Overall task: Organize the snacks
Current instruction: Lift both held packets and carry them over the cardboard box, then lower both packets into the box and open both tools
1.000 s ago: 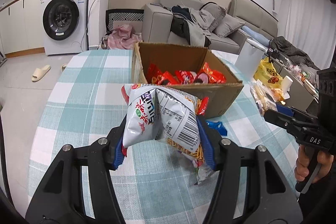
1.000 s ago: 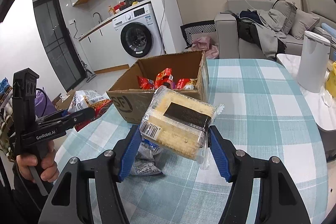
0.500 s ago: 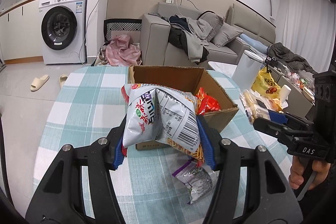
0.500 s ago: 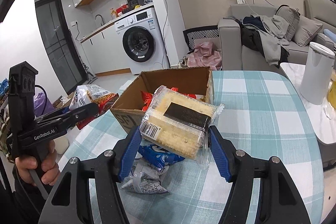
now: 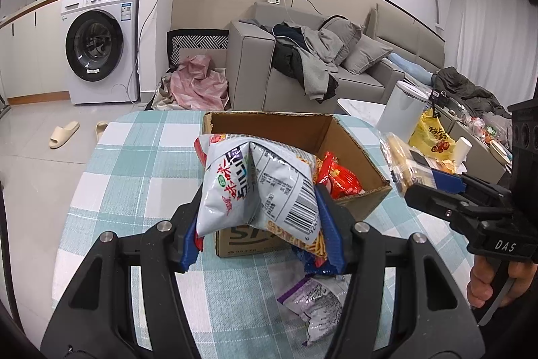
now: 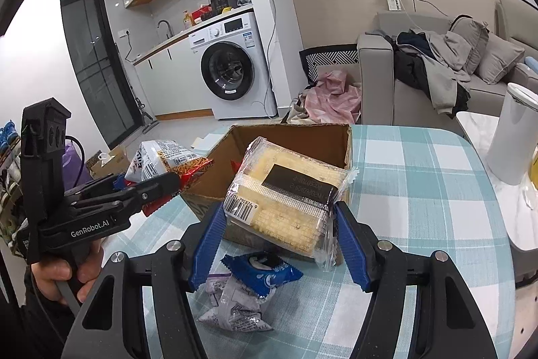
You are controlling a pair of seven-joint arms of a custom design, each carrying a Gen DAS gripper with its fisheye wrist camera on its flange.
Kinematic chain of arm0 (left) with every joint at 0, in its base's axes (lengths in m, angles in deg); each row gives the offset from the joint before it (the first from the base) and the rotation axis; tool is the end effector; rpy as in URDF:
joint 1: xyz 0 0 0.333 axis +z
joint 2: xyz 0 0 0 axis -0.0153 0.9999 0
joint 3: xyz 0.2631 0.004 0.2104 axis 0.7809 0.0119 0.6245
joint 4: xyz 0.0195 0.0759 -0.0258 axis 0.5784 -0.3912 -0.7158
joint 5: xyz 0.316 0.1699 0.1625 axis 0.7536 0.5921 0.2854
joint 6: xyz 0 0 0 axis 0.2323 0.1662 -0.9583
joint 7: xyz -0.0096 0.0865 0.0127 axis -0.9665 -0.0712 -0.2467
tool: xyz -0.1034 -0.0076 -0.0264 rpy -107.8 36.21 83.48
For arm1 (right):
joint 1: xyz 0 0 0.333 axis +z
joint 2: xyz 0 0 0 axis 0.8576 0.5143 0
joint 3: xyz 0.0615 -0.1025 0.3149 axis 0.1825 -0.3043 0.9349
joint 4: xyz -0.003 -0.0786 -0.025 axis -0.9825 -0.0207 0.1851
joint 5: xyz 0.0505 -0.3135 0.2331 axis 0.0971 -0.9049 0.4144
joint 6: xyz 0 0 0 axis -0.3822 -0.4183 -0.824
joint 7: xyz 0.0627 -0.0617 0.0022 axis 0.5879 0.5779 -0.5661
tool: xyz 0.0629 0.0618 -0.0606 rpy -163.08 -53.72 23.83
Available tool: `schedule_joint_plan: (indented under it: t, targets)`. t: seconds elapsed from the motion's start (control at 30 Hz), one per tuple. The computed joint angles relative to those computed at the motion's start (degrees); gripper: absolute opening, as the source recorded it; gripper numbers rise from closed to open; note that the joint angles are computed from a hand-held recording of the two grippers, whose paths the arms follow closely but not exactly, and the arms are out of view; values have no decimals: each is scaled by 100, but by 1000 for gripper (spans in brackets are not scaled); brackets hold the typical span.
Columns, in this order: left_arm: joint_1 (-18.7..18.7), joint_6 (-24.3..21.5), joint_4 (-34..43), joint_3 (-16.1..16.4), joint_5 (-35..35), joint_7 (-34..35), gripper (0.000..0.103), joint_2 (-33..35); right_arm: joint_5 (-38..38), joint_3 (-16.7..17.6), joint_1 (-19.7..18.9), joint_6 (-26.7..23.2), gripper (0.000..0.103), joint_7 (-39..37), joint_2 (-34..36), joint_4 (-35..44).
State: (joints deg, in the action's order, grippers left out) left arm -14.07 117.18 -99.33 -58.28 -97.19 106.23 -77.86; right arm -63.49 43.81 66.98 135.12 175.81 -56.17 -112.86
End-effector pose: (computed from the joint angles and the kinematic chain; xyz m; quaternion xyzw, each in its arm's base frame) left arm 0.4446 -0.0127 0.5594 -0.4687 0.7483 -0.4440 0.1525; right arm 0.3555 0.1183 0.5130 -0.6197 0.6304 -0.2443 0.3986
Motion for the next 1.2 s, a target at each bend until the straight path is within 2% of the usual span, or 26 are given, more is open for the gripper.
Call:
schedule_joint_plan:
  t: [0.53, 0.7, 0.83, 1.0, 1.2]
  targets:
    - [65, 261, 453, -356, -28, -189, 56, 673, -3, -228, 32, -94, 66, -173, 740, 640]
    - [77, 361, 513, -456, -53, -147, 56, 802, -98, -62, -206, -109, 66, -100, 959, 810]
    - [92, 384, 553, -522, -20, -181, 56, 885, -108, -151, -166, -61, 66, -98, 1148, 893]
    - [110, 423, 635, -585, -1, -201, 56, 1037, -226, -9, -368, -38, 66, 3, 1358, 997]
    - [163, 459, 720, -723, 94, -249, 56, 1222, -276, -88, -336, -18, 66, 14, 1573, 1120]
